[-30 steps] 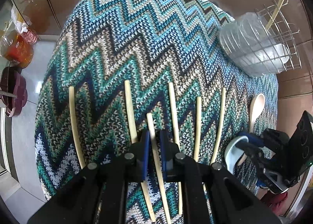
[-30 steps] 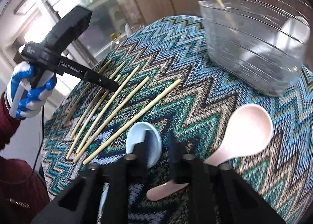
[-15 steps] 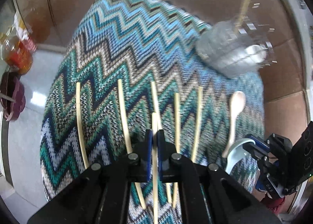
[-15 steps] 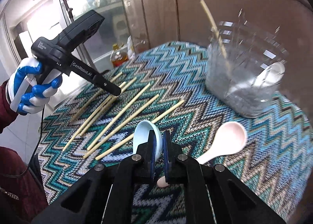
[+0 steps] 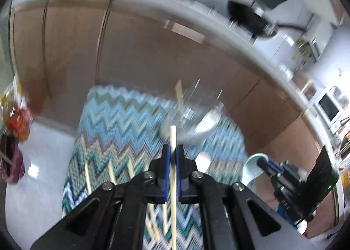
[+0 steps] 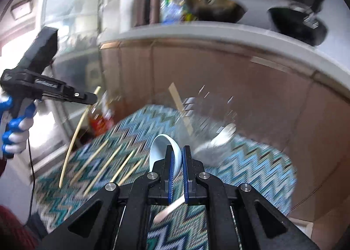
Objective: Organize utensils
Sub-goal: 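Lift both items and release them into the utensil holder, then withdraw both tools from the holder back over the cloth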
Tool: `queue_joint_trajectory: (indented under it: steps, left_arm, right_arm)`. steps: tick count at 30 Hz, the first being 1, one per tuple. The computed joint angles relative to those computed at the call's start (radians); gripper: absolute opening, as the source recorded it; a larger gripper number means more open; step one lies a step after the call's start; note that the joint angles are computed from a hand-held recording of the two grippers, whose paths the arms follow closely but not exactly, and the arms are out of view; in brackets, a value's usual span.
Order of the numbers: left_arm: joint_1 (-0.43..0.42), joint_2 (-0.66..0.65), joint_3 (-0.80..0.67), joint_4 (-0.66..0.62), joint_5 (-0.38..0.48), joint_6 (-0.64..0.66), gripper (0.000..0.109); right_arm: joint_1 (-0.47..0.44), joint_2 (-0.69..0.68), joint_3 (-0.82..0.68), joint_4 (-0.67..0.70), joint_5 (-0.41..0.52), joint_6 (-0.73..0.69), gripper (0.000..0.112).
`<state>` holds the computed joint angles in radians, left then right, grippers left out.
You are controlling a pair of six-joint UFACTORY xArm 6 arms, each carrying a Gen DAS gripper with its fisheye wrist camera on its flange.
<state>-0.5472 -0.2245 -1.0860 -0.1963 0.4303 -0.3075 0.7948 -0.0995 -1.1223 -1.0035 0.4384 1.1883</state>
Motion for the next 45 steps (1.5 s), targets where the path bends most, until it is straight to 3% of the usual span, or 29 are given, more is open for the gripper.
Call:
queue_joint_trajectory:
  steps: [5,10,15,21,24,29,32,37,40,42,44,45]
  left_arm:
    - [-0.007,0.101,-0.137,0.205,-0.156,-0.172,0.005]
    - [0.018,0.263,-0.34,0.605,-0.247,-0.523,0.005]
    - [0.035,0.456,-0.588,0.974,-0.242,-0.853,0.005]
    - [0.031,0.659,-0.816,1.19,-0.192,-1.035,0.005]
    - [0.026,0.729,-0.88,1.336,-0.161,-1.152,0.005]
    - [0.015,0.755,-0.861,1.545,-0.133,-1.327,0.006]
    - [0.01,0.753,-0.826,1.518,-0.135,-1.295,0.006]
    - [0.013,0.693,-0.744,1.463,-0.158,-1.225,0.006]
    - [0.021,0.62,-0.676,1.439,-0.164,-1.205,0.007]
    - [0.023,0.558,-0.627,1.464,-0.152,-1.215,0.014]
    - [0.021,0.489,-0.573,1.506,-0.127,-1.241,0.04]
    - [0.018,0.446,-0.539,1.539,-0.111,-1.265,0.043]
  right_arm:
    - [-0.02,0.001,-0.08,-0.238,0.092,0.238,0.007]
    - [-0.05,0.061,-0.169,-0.413,0.182,0.39,0.008]
    - [-0.082,0.175,-0.283,-0.541,0.245,0.455,0.008]
    - [-0.115,0.328,-0.396,-0.613,0.262,0.484,0.008]
    - [-0.118,0.383,-0.425,-0.642,0.28,0.498,0.008]
    - [-0.126,0.435,-0.432,-0.648,0.273,0.501,0.013]
    - [-0.123,0.433,-0.41,-0.651,0.26,0.522,0.014]
    - [-0.106,0.385,-0.362,-0.661,0.277,0.539,0.031]
    - [-0.088,0.34,-0.334,-0.658,0.303,0.533,0.032]
    - [-0.074,0.302,-0.312,-0.65,0.323,0.525,0.034]
    - [-0.055,0.26,-0.288,-0.638,0.345,0.515,0.034]
    - [-0.045,0.238,-0.276,-0.628,0.353,0.507,0.034]
